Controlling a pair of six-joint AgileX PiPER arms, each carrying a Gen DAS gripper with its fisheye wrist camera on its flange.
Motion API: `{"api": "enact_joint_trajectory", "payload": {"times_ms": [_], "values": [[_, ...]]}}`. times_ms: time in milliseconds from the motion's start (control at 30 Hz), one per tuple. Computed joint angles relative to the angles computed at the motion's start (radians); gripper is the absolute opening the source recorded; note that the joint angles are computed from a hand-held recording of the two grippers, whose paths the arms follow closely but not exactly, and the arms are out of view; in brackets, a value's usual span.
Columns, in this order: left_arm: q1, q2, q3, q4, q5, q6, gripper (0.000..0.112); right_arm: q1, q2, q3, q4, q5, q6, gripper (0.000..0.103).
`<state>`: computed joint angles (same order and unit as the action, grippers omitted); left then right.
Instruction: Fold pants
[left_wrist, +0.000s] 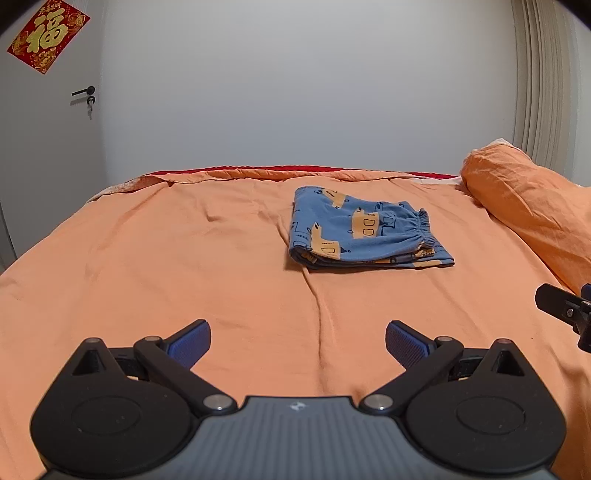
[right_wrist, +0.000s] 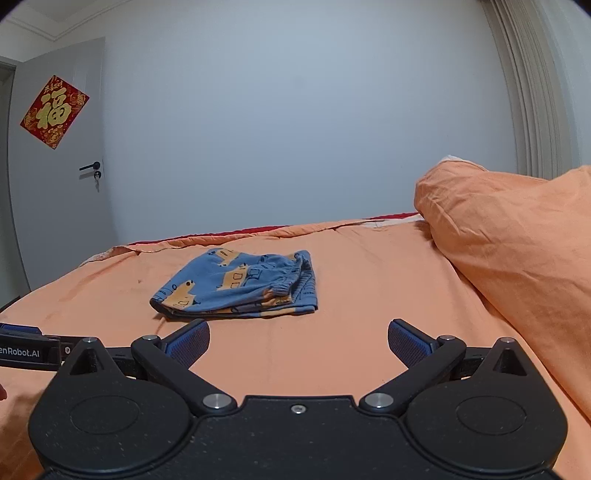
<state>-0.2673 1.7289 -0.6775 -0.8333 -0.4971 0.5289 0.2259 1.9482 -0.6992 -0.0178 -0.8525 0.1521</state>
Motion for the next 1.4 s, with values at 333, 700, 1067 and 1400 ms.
{"api": "enact_joint_trajectory", "payload": {"times_ms": [333,700,1067,1400], "values": [[0.005,0.001,-0.003,-0.002,0.005,-0.005,0.103,0.014,-0.003,0.007,0.04,-0.018,-0.039,0.102],[0.024,-0.008,0.012,0.033,0.002,-0.044,0.103,0.025,-0.004,0.011,0.051,-0.017,-0.049,0.102],[0.024,-0.014,0.023,0.031,-0.008,-0.047,0.103,0.021,-0.002,0.008,0.04,-0.014,-0.045,0.102],[0.023,-0.019,0.025,0.019,-0.002,-0.031,0.103,0.021,-0.004,0.004,0.035,-0.007,-0.037,0.102]]}}
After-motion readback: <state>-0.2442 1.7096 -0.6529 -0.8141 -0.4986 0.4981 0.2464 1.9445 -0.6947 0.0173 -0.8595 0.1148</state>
